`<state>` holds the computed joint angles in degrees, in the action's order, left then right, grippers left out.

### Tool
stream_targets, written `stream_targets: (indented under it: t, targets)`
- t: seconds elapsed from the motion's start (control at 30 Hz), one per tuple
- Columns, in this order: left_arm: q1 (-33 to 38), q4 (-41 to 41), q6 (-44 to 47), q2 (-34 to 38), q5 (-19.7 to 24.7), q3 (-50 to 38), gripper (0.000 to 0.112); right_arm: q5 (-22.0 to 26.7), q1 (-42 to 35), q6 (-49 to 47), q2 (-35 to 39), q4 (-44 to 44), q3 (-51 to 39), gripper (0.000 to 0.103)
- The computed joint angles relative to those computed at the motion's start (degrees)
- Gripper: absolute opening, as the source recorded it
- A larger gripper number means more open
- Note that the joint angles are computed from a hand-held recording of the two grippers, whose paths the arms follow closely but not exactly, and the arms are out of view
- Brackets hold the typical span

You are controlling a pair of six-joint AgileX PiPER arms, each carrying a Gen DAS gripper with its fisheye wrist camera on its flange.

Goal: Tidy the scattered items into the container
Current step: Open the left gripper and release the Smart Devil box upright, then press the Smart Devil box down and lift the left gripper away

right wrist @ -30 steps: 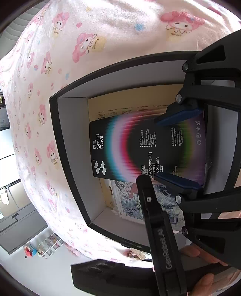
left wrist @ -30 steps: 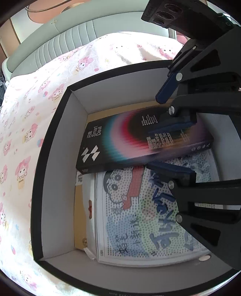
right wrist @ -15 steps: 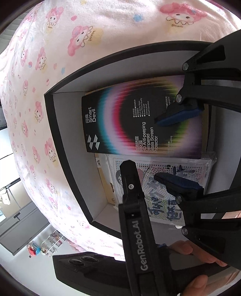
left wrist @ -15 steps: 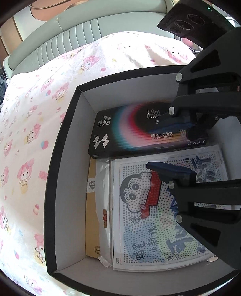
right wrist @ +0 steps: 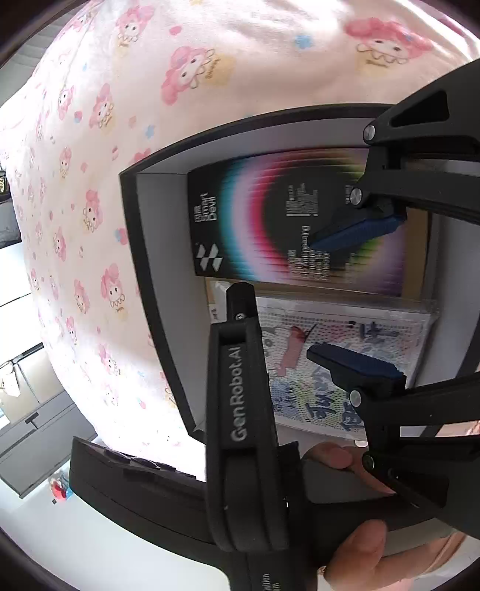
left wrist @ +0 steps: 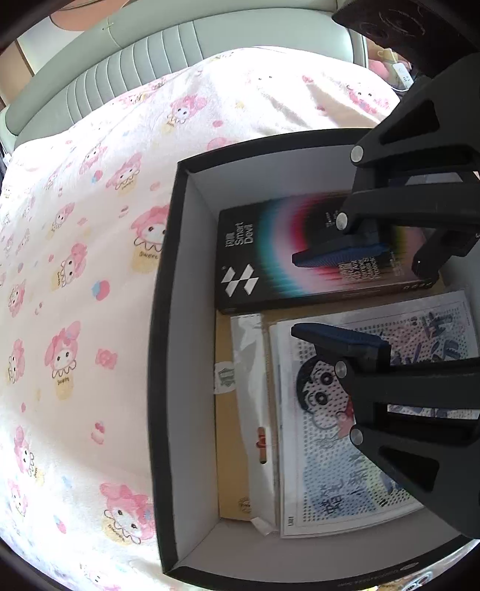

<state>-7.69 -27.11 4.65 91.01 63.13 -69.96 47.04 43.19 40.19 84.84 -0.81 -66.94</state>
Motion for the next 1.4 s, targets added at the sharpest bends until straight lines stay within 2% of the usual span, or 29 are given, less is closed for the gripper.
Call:
stream_targets:
  t: [0.13, 0.23, 0.3, 0.37, 0.43, 0.53, 0.6, 0.7, 0.9, 1.17, 1.4]
  targets:
    - [0.3, 0.2, -2.9, 8.0, 3.1, -8.2, 0.030, 4.8, -5.4, -8.7, 6.3, 6.6, -7.5, 0.049]
    - [-2.0, 0.8, -3.0, 12.8, 1.1, -11.0, 0.030, 7.7, -7.4, -10.4, 9.9, 7.0, -11.5, 0.049]
    - [-2.0, 0.0, -2.0, 14.6, 1.5, -12.5, 0.030, 8.0, -9.0, -13.0, 11.4, 9.0, -12.5, 0.049]
    - [-1.8, -0.6, -1.2, 15.4, 1.2, -12.8, 0.027, 8.9, -9.7, -13.9, 13.2, 10.0, -14.0, 0.048]
    - [-2.4, 0.8, -1.7, 16.6, 0.9, -14.1, 0.018, 9.4, -9.2, -12.7, 14.7, 8.0, -15.5, 0.048]
    - [-2.2, -1.0, -0.5, 19.5, 2.3, -16.2, 0.012, 8.0, -10.1, -14.2, 15.6, 10.2, -14.9, 0.046]
    - [-2.2, -1.5, -0.3, 20.0, 3.2, -17.0, 0.012, 7.0, -10.6, -16.7, 15.4, 13.0, -13.4, 0.035]
    - [-3.3, 0.0, -0.6, 19.4, 3.2, -16.6, 0.012, 7.3, -10.1, -17.4, 14.9, 13.8, -11.9, 0.029]
    - [-3.8, -0.5, 1.8, 16.1, 3.6, -12.7, 0.012, 6.7, -10.1, -19.7, 11.5, 18.4, -7.8, 0.029]
    - [-3.3, -3.6, 1.3, 17.5, 0.0, -14.5, 0.010, 4.1, -8.1, -15.0, 5.8, 13.8, -4.4, 0.028]
    - [-4.0, -1.5, 1.2, 16.7, 3.4, -13.0, 0.010, 2.3, -7.3, -13.5, 4.2, 14.1, -1.9, 0.029]
